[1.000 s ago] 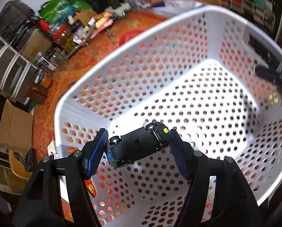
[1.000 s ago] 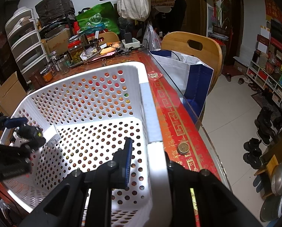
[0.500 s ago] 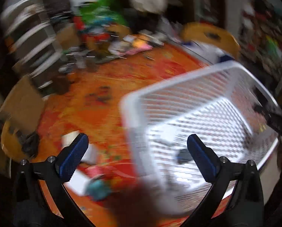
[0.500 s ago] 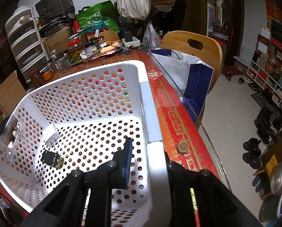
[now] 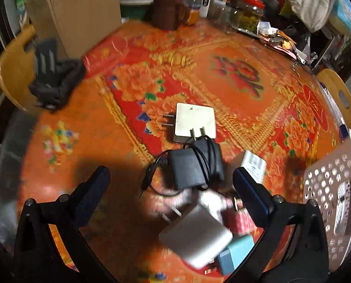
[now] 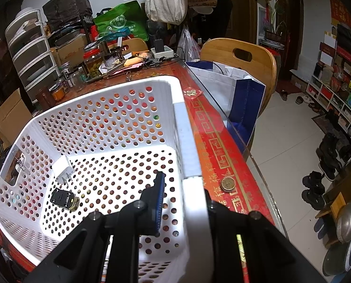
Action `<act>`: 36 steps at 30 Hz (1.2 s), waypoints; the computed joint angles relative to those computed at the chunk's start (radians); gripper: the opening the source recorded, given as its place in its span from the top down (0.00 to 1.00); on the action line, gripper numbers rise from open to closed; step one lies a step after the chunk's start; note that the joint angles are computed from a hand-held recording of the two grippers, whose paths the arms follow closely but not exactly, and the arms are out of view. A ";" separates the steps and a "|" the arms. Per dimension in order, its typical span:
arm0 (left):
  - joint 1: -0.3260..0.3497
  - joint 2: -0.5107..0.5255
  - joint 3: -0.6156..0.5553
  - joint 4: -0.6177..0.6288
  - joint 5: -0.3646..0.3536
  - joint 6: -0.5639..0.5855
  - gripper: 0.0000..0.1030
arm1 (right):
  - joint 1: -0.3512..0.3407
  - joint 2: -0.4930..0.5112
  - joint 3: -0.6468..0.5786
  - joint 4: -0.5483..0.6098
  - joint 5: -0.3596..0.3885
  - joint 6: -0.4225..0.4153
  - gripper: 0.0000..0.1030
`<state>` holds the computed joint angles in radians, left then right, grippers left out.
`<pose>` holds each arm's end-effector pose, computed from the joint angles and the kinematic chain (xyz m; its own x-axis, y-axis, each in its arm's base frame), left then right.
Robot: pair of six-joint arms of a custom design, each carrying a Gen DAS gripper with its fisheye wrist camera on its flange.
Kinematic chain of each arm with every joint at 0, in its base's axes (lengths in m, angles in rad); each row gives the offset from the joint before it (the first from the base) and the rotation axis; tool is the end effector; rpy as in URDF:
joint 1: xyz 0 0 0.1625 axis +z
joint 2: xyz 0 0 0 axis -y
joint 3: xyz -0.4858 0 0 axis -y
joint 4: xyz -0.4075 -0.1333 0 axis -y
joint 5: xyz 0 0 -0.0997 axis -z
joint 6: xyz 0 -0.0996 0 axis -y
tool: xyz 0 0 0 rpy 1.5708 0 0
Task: Organize rigid objects
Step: 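Move the left tool back over the black adapter with cable, then grasp the black adapter with cable in the left tool and lift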
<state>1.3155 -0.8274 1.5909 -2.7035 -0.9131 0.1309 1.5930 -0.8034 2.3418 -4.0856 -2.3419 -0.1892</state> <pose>-0.0001 -0.7695 0.2008 -0.7837 0.1043 -0.6123 0.3407 0.8964 -0.2834 0.0742 -0.4639 0.1475 -0.7144 0.4460 0.5391 -0.1495 0.6554 -0.7403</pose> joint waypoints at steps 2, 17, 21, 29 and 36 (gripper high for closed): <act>0.010 0.022 -0.033 0.020 -0.007 -0.018 0.00 | 0.001 0.002 -0.004 0.002 -0.006 0.000 0.84; 0.032 0.103 -0.087 0.012 -0.011 -0.075 0.00 | 0.004 0.002 -0.005 0.006 -0.023 -0.001 0.84; 0.028 0.108 -0.079 -0.028 -0.007 -0.066 0.01 | 0.005 0.001 -0.004 0.010 -0.024 -0.001 0.84; 0.003 0.082 -0.019 -0.115 0.011 0.001 0.27 | 0.005 0.000 -0.005 0.011 -0.022 0.000 0.84; -0.038 0.026 0.079 -0.322 0.029 0.090 0.28 | 0.005 -0.002 -0.006 0.014 -0.020 -0.001 0.84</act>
